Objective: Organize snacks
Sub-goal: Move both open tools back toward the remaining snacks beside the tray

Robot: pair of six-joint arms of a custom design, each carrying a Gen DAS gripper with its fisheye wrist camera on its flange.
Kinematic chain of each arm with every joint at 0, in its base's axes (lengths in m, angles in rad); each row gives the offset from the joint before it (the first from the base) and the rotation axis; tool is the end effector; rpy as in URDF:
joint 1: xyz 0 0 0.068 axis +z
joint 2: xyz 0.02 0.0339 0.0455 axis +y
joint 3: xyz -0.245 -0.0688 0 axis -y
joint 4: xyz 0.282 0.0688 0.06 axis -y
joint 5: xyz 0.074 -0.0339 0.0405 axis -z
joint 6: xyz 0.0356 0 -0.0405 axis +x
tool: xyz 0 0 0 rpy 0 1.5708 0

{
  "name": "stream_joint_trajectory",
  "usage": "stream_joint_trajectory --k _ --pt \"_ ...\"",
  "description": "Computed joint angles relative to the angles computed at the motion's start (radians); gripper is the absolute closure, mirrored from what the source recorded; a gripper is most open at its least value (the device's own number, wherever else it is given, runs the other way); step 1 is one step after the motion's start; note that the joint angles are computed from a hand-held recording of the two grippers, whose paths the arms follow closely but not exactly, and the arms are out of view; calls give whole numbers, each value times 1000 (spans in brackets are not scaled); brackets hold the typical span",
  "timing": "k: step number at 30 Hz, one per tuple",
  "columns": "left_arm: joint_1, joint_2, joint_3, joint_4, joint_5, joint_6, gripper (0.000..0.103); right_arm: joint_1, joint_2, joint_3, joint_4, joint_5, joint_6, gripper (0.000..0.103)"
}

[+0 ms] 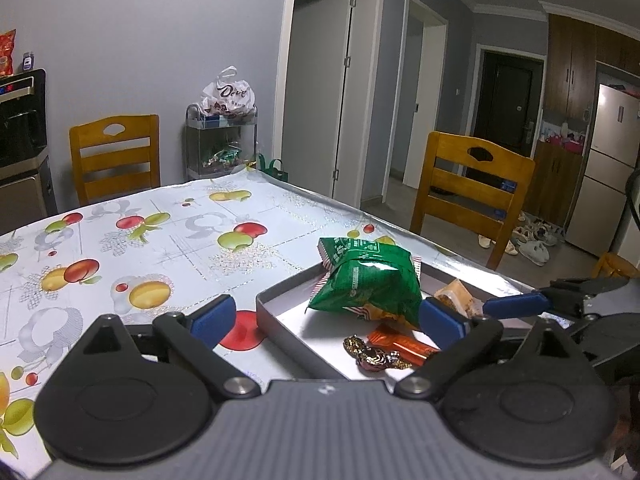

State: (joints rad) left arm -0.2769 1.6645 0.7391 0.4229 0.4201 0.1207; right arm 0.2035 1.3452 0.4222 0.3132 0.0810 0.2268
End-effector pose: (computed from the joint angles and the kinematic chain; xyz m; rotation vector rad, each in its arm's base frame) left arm 0.3364 -0.1107 0.1169 0.6588 1.9600 -0.5307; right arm 0.2679 0.0523 0.1009 0.0715 2.1814 0.1564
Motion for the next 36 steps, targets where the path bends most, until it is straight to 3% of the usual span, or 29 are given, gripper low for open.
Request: stream_joint_trajectory --k 36 --pt "318 -156 -162 -47 160 77 3 177 102 120 -49 110 11 0"
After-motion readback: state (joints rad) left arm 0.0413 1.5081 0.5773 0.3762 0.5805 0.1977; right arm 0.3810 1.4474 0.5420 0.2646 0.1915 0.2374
